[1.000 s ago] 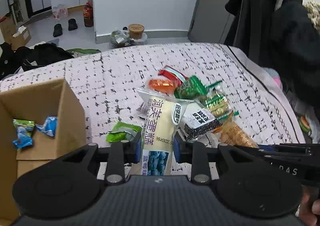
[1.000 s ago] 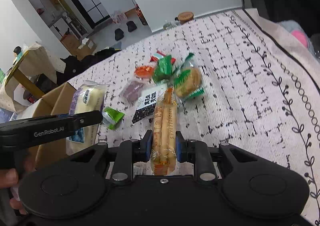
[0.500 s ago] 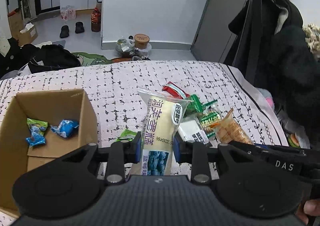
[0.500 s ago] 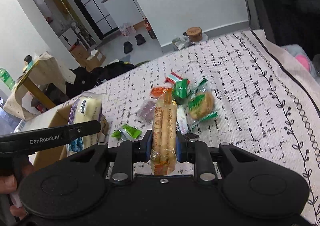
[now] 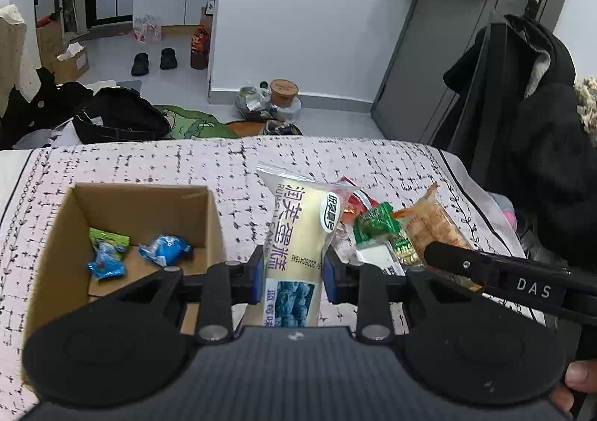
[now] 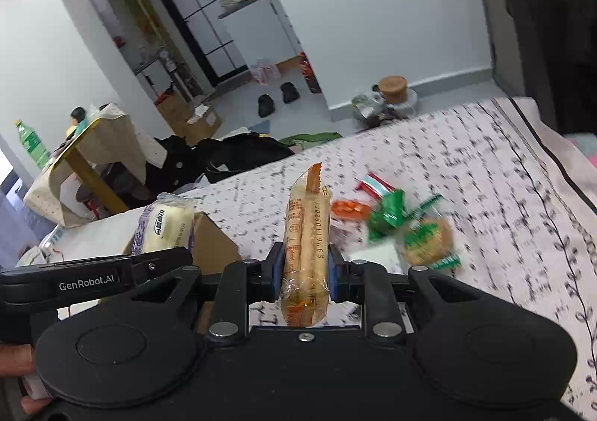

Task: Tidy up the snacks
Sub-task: 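Lift both held snacks and carry them toward the cardboard box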

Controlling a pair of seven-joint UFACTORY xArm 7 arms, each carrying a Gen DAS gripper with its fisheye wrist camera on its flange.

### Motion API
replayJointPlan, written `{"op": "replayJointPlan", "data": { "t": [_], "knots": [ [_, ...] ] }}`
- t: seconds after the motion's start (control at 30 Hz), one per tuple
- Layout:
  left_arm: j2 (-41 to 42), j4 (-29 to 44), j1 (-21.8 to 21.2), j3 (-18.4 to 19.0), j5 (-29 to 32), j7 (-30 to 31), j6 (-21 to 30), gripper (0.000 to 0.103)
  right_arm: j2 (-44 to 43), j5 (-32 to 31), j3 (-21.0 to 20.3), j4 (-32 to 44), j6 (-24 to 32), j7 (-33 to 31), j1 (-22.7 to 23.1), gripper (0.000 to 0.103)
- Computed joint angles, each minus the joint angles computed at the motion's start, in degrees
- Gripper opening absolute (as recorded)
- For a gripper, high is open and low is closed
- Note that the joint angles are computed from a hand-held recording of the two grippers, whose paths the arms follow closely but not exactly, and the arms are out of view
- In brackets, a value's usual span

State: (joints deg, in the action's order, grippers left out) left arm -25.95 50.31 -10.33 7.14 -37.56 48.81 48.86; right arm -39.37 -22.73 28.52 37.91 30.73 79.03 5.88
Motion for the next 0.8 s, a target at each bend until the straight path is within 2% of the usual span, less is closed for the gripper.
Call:
{"op": "replayJointPlan", "data": {
  "t": [0.37,0.67,0.8],
  "knots": [
    [2.79,3.62,2.62,1.40,0.01,1.19,0.29,0.029,9.31,-6.59,1.80,7.19,-5.28,-0.88,-3.92,0.023],
    [7.05,6.54,5.76,1.39,1.16,0.15,-1.09,0.030,17.88,-12.99,1.94,13.50,-7.85,1.28,-3.53,0.023],
    [8.78,7.09,7.09,0.77,2.16,-0.85,-2.58,0.030,21.66,-16.18,0.64,16.27,-8.11,2.70,-1.46,0.023]
  ]
}}
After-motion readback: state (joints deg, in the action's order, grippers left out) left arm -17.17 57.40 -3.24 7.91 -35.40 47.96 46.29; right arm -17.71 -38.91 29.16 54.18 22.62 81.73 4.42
